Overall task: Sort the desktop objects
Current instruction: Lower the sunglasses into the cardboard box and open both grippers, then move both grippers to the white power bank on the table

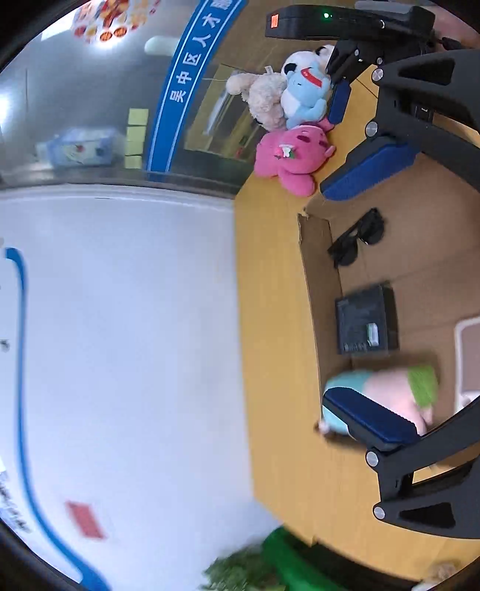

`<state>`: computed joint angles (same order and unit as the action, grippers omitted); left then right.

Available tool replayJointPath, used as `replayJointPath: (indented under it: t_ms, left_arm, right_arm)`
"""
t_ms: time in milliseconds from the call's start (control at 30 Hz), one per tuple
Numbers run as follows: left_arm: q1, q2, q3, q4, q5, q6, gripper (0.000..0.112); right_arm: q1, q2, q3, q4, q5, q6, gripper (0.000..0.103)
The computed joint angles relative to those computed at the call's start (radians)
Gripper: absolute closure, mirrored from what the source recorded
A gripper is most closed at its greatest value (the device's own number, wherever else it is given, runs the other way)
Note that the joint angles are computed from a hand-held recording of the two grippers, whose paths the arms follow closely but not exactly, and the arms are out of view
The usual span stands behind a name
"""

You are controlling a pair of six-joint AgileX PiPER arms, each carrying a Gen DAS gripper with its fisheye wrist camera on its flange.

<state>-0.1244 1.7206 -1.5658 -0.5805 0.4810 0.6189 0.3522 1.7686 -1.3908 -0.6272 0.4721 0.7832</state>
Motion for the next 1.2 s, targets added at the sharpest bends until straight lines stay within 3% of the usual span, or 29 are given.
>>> replayJointPath:
  t_ms: [133, 200, 300, 367, 400, 467, 667, 733, 833, 933, 1033, 1200]
  left_arm:
    - [0.018, -0.176, 0.253, -0.077, -0.077, 0.112, 0.010]
    - [0.067, -0.245, 0.367, -0.222, -0.093, 0.290, 0.010]
    - [0.112, -0.338, 0.526, -0.463, -0.130, 0.550, 0.010]
    - [0.128, -0.390, 0.623, -0.576, -0.188, 0.652, 0.010]
    - [0.131, -0.408, 0.659, -0.676, -0.214, 0.751, 0.010]
    - [0.144, -0.445, 0.720, -0.801, -0.235, 0.876, 0.010]
    - [0.235, -0.483, 0.782, -0.798, -0.142, 0.875, 0.010]
    - [0.257, -0.490, 0.798, -0.831, -0.125, 0.908, 0.010]
    - [0.244, -0.496, 0.818, -0.900, -0.171, 0.984, 0.010]
    - [0.241, -0.476, 0.808, -0.823, -0.174, 0.925, 0.010]
    - [0.289, -0.425, 0.767, -0.681, -0.082, 0.797, 0.010]
    - [0.350, -0.364, 0.745, -0.622, -0.039, 0.757, 0.010]
  right_arm:
    - [0.117, -0.090, 0.160, -0.305, -0.001, 0.400, 0.020]
    - [0.191, -0.139, 0.240, -0.491, 0.044, 0.600, 0.020]
    - [0.390, -0.178, 0.333, -0.772, 0.309, 0.873, 0.016]
    - [0.488, -0.162, 0.340, -0.815, 0.465, 0.899, 0.016]
    - [0.510, -0.157, 0.338, -0.809, 0.491, 0.890, 0.016]
    - [0.528, -0.165, 0.347, -0.787, 0.471, 0.878, 0.016]
    - [0.518, -0.223, 0.419, -0.743, 0.327, 0.916, 0.016]
    - [0.518, -0.225, 0.433, -0.732, 0.327, 0.942, 0.016]
    - [0.524, -0.217, 0.455, -0.736, 0.332, 0.986, 0.016]
    - [0.512, -0.226, 0.470, -0.741, 0.308, 1.017, 0.016]
    - [0.495, -0.228, 0.471, -0.735, 0.284, 1.010, 0.016]
    - [0.504, -0.198, 0.457, -0.713, 0.306, 0.966, 0.016]
